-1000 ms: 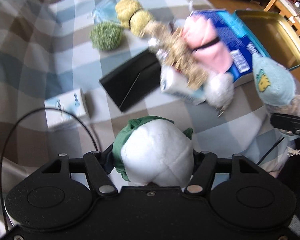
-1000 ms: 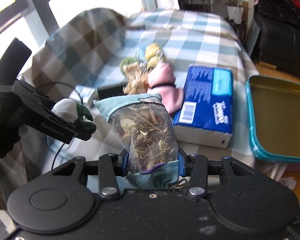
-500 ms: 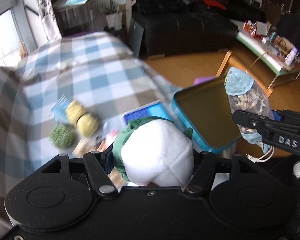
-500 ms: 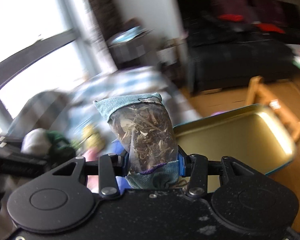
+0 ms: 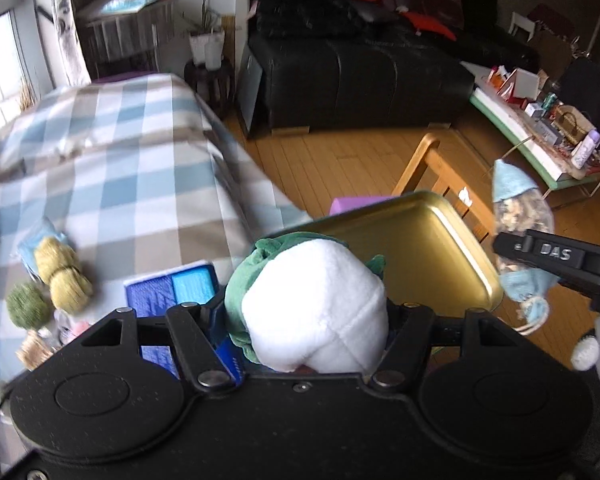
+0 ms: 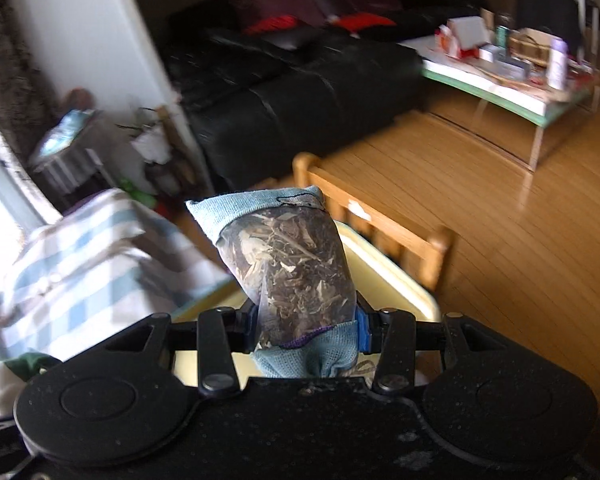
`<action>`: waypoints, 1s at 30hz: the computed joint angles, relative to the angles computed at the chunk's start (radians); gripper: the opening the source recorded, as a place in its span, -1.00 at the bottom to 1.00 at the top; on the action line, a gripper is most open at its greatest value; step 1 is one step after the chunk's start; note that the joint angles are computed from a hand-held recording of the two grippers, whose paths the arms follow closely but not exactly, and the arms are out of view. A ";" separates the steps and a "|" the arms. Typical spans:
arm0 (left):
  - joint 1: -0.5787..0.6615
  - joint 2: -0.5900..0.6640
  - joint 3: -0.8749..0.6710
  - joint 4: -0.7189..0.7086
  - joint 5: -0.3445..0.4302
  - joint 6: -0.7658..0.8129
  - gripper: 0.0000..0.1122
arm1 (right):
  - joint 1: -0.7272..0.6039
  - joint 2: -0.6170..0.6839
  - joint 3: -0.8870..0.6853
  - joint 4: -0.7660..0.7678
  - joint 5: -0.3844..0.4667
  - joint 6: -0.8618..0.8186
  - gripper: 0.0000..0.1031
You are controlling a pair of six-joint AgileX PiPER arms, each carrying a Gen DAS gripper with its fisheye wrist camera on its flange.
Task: Organize soft objects
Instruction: 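Lift the plush with the left tool while the right tool carries the sachet to the tray, then open the left tool over the tray while the right tool releases the sachet inside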
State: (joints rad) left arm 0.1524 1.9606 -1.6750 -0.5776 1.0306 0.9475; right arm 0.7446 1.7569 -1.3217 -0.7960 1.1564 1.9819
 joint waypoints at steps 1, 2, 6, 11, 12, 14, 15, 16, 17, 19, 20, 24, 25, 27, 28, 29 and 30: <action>-0.016 -0.009 0.030 0.017 -0.033 -0.008 0.10 | -0.006 0.017 -0.012 0.014 0.013 -0.008 -0.16; -0.029 -0.011 0.051 0.030 -0.060 -0.013 0.10 | -0.014 0.020 -0.011 0.024 0.017 -0.015 -0.16; -0.071 0.002 0.066 0.066 -0.082 -0.055 0.11 | -0.054 -0.006 0.038 0.058 -0.058 -0.015 -0.16; -0.113 -0.007 0.084 0.047 -0.109 -0.070 0.17 | -0.054 -0.018 0.050 0.078 -0.092 0.000 -0.14; -0.117 -0.008 0.086 0.042 -0.113 -0.071 0.21 | -0.056 -0.018 0.052 0.074 -0.099 -0.002 -0.07; -0.130 -0.009 0.093 0.038 -0.128 -0.078 0.22 | -0.049 -0.010 0.049 0.064 -0.098 0.006 0.04; -0.134 -0.005 0.089 0.038 -0.127 -0.085 0.22 | -0.045 -0.010 0.046 0.058 -0.092 0.009 0.07; -0.138 -0.001 0.086 0.041 -0.127 -0.094 0.22 | -0.041 -0.007 0.038 0.053 -0.085 0.007 0.07; -0.140 0.002 0.085 0.041 -0.127 -0.097 0.22 | -0.040 -0.008 0.039 0.047 -0.084 0.011 0.10; -0.145 -0.002 0.093 0.047 -0.137 -0.103 0.23 | -0.038 -0.014 0.045 0.043 -0.087 0.021 0.12; -0.147 -0.005 0.099 0.052 -0.143 -0.103 0.24 | -0.038 -0.017 0.050 0.043 -0.092 0.024 0.12; -0.150 -0.010 0.107 0.061 -0.145 -0.107 0.26 | -0.043 -0.023 0.057 0.052 -0.098 0.028 0.12; -0.150 -0.012 0.108 0.063 -0.144 -0.110 0.26 | -0.044 -0.026 0.061 0.053 -0.100 0.031 0.12; -0.149 -0.015 0.110 0.068 -0.140 -0.114 0.27 | -0.043 -0.026 0.062 0.055 -0.100 0.033 0.12; -0.149 -0.015 0.108 0.073 -0.138 -0.118 0.27 | -0.043 -0.026 0.060 0.059 -0.097 0.030 0.13; -0.149 -0.018 0.109 0.078 -0.137 -0.120 0.27 | -0.044 -0.025 0.059 0.064 -0.096 0.027 0.13; -0.149 -0.019 0.111 0.081 -0.137 -0.122 0.27 | -0.045 -0.024 0.058 0.069 -0.096 0.023 0.13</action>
State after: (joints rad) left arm 0.0035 1.9412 -1.5644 -0.4964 0.8938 0.8260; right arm 0.6994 1.7332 -1.2638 -0.7271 1.0600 2.0048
